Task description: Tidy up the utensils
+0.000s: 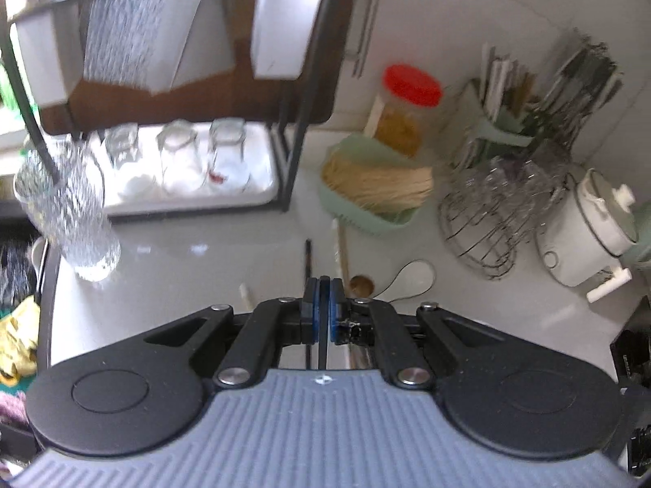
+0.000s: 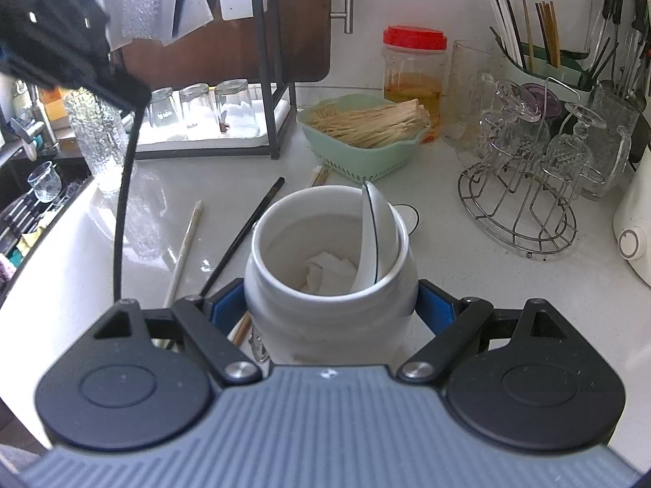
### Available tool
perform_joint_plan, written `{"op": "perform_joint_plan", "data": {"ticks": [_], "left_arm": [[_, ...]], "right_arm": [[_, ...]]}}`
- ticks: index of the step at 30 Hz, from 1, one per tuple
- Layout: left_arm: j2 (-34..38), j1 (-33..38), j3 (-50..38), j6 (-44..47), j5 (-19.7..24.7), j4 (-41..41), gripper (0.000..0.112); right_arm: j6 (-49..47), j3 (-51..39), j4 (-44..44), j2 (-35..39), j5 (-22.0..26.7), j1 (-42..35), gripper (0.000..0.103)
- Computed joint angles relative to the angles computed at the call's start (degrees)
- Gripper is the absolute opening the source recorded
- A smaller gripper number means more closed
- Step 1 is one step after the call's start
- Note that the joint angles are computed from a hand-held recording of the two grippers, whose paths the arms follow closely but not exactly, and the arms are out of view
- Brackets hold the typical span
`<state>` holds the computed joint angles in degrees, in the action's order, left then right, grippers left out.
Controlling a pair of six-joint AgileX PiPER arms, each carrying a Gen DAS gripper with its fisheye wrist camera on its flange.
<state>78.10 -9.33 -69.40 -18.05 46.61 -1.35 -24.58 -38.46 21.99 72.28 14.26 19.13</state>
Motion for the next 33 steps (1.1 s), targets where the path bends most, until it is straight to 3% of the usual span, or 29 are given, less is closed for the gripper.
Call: {"op": "perform_joint_plan", "data": {"ticks": [18,33], "left_arm": [[-1.59,-6.12,-8.62,1.15,3.36,2.92,0.005],[0.17,-12.26,-26.24,3.69,13.30,4.60,0.005]], "right_arm": [[-1.29,0.11,1.13,0.00,-0.05,-0.31,0.090],[-1.09,-0.64,1.01,0.69,-0.13,-0.25,0.090]]}}
